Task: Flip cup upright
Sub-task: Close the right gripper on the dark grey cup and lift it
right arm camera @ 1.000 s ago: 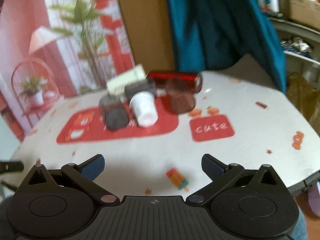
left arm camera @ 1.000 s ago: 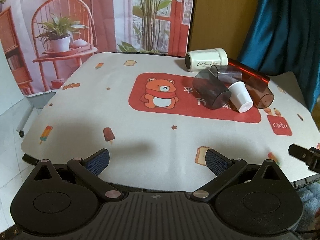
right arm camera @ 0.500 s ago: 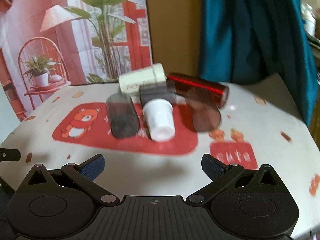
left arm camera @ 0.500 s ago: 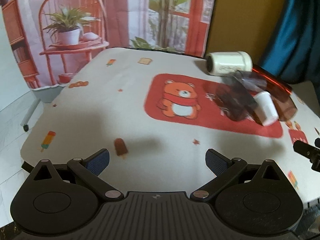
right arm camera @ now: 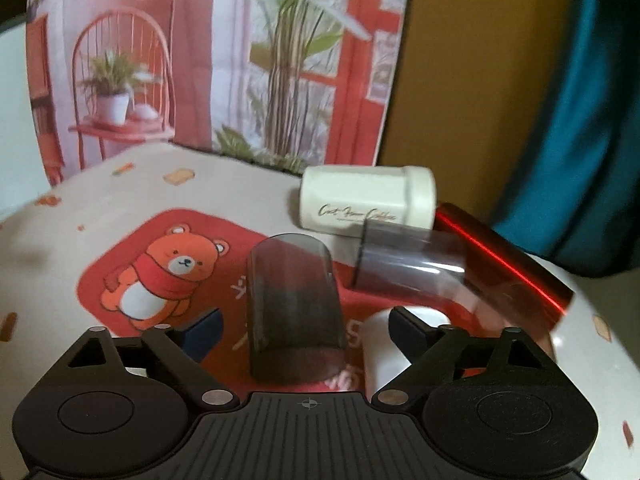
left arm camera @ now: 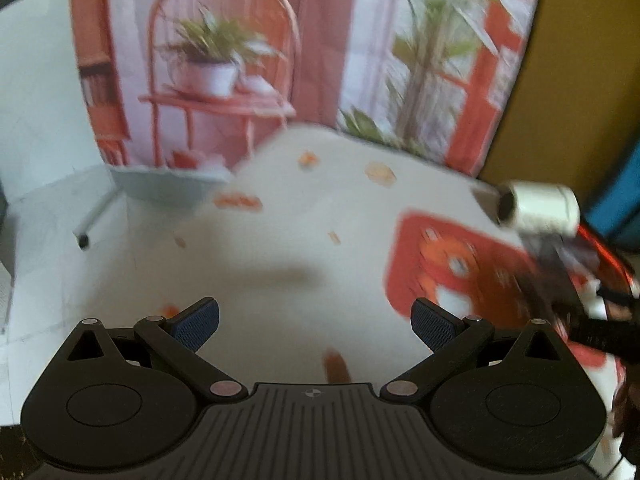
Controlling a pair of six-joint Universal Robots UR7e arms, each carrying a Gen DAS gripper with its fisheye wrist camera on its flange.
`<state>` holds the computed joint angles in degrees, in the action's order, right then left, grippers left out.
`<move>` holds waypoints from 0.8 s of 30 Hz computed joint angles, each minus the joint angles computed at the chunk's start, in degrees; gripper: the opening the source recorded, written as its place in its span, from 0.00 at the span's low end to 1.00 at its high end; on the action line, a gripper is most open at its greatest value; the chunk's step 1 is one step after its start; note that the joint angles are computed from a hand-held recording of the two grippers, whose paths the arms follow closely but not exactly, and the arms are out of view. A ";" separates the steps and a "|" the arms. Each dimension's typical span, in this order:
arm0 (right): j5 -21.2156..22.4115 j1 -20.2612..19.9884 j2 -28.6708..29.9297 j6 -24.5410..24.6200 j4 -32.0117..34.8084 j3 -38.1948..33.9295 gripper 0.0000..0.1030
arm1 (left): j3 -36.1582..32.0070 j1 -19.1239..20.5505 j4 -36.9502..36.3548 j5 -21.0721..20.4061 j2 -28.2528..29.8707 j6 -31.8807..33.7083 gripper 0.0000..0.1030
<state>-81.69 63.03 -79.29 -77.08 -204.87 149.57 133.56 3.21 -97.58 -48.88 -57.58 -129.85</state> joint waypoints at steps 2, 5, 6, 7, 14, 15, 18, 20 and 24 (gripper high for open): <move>-2.10 1.36 2.86 0.18 -2.56 -0.61 0.78 | 0.43 -0.03 3.48 0.90 -2.34 -3.30 1.00; -5.00 2.60 5.46 1.12 -4.42 -1.13 0.61 | 2.50 0.19 2.41 1.50 -4.96 -6.74 1.00; -5.78 2.79 5.90 1.26 -4.58 -1.19 0.59 | 3.39 0.10 0.96 1.41 -5.44 -7.07 1.00; -5.77 2.60 6.38 1.03 -5.96 -0.90 0.58 | 4.00 0.19 -0.76 1.28 -5.40 -6.84 1.00; -5.86 1.66 -2.81 5.30 9.23 0.94 0.58 | 6.20 -0.46 -8.29 -1.51 -2.28 -4.43 1.00; -5.73 1.31 -4.33 4.83 10.88 2.09 0.58 | 6.54 -0.43 -9.46 -1.75 -2.08 -4.49 1.00; -5.22 0.39 -8.81 3.75 15.84 5.37 0.58 | 7.40 -1.07 -11.39 -3.01 -1.90 -4.50 1.00; -4.95 0.16 -11.86 3.13 20.44 7.11 0.58 | 7.46 -1.44 -11.51 -3.76 -1.71 -4.53 1.00; -5.74 1.92 -13.54 1.68 23.61 9.57 0.58 | 7.90 -3.00 -11.95 -5.43 -1.69 -5.70 1.00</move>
<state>-87.43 64.95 -92.83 -75.40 -181.26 159.14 141.46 0.21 -109.53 -54.31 -59.27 -135.54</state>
